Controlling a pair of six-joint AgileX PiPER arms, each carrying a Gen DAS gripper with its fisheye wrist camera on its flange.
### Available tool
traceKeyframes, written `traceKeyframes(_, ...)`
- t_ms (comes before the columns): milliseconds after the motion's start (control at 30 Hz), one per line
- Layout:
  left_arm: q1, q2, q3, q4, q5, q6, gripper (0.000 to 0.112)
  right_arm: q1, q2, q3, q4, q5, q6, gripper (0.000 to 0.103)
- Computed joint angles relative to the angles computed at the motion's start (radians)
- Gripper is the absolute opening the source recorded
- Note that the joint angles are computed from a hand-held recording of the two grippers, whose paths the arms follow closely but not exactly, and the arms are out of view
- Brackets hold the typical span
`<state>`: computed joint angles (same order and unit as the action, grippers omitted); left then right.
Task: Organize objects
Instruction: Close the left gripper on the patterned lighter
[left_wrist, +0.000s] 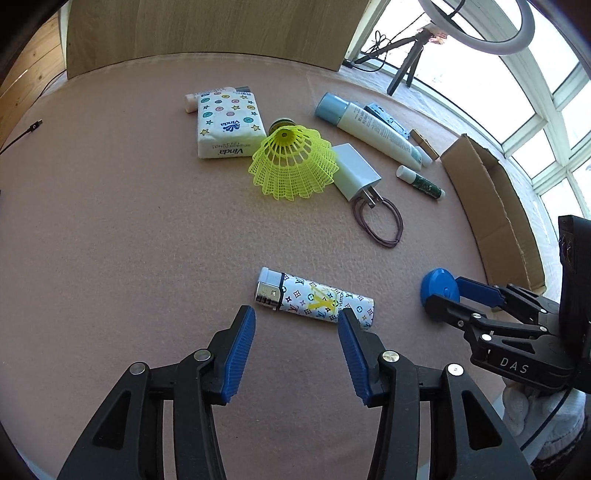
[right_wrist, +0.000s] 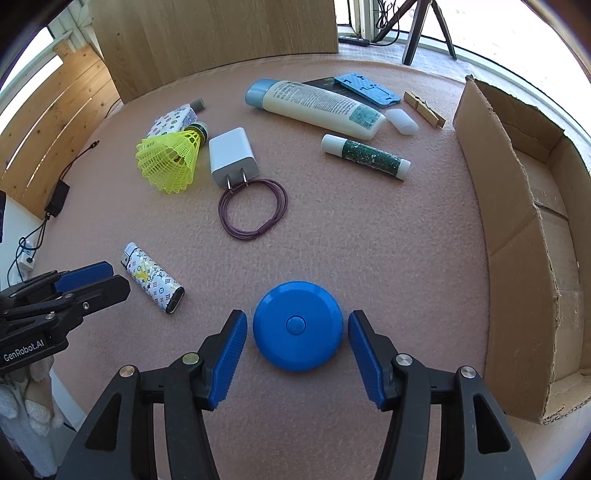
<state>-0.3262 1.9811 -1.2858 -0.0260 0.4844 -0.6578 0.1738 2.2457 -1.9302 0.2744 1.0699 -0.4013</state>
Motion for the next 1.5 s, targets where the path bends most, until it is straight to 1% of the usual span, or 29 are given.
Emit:
traceKeyframes(167, -0.005, 0.054, -0.067, -0.030, 0.030, 0.031, 0.054, -0.006, -0.003, 0.002, 0.000, -0.002, 0.000, 0.055)
traceKeyframes(233, -0.005, 0.069, -0.089, -0.029, 0.035, 0.033, 0.060, -0.010, -0.004, 0.002, 0.003, 0.001, -0.003, 0.056)
traceKeyframes(367, -0.005, 0.101, -0.153, -0.016, 0.073, 0.039, 0.061, -0.018, -0.011, 0.008, 0.011, 0.001, -0.006, 0.056)
traceKeyframes(433, -0.011, 0.124, -0.196, 0.008, 0.098, 0.031, 0.061, -0.021, -0.016, 0.014, 0.017, -0.001, -0.009, 0.056)
traceKeyframes(600, -0.041, 0.200, -0.335, 0.115, 0.218, -0.023, 0.061, -0.022, -0.014, 0.009, 0.019, 0.001, -0.027, 0.056)
traceKeyframes(700, -0.054, 0.233, -0.392, 0.157, 0.256, -0.037, 0.060, -0.014, -0.009, 0.001, 0.004, -0.003, -0.019, 0.057)
traceKeyframes(767, -0.056, 0.245, -0.409, 0.170, 0.261, -0.044, 0.059, -0.007, -0.009, 0.003, -0.011, -0.009, -0.012, 0.057)
traceKeyframes(867, -0.057, 0.251, -0.417, 0.201, 0.270, -0.066, 0.049, 0.005, -0.010, 0.010, -0.032, -0.020, -0.014, 0.057)
traceKeyframes(933, -0.053, 0.248, -0.412, 0.210, 0.273, -0.071, 0.041, 0.017, -0.017, 0.021, -0.051, -0.037, -0.009, 0.057)
traceKeyframes(1033, -0.050, 0.245, -0.403, 0.213, 0.265, -0.072, 0.035, 0.041, -0.023, 0.037, -0.100, -0.065, 0.003, 0.057)
traceKeyframes(1133, -0.056, 0.233, -0.382, 0.226, 0.264, -0.072, 0.031, 0.056, -0.032, 0.061, -0.128, -0.084, 0.006, 0.057)
traceKeyframes(1300, -0.065, 0.194, -0.302, 0.248, 0.215, -0.100, 0.030, 0.066, -0.054, 0.115, -0.142, -0.126, -0.009, 0.056)
traceKeyframes(1367, -0.071, 0.188, -0.293, 0.254, 0.218, -0.103, 0.031, 0.064, -0.054, 0.115, -0.134, -0.126, -0.013, 0.056)
traceKeyframes(1400, -0.073, 0.183, -0.286, 0.249, 0.216, -0.096, 0.034, 0.062, -0.053, 0.114, -0.129, -0.127, -0.017, 0.053)
traceKeyframes(1433, -0.073, 0.178, -0.278, 0.234, 0.211, -0.081, 0.046, 0.062, -0.055, 0.118, -0.125, -0.130, -0.020, 0.050)
traceKeyframes(1500, -0.085, 0.162, -0.250, 0.239, 0.195, -0.098, 0.061, 0.065, -0.059, 0.123, -0.129, -0.138, -0.026, 0.047)
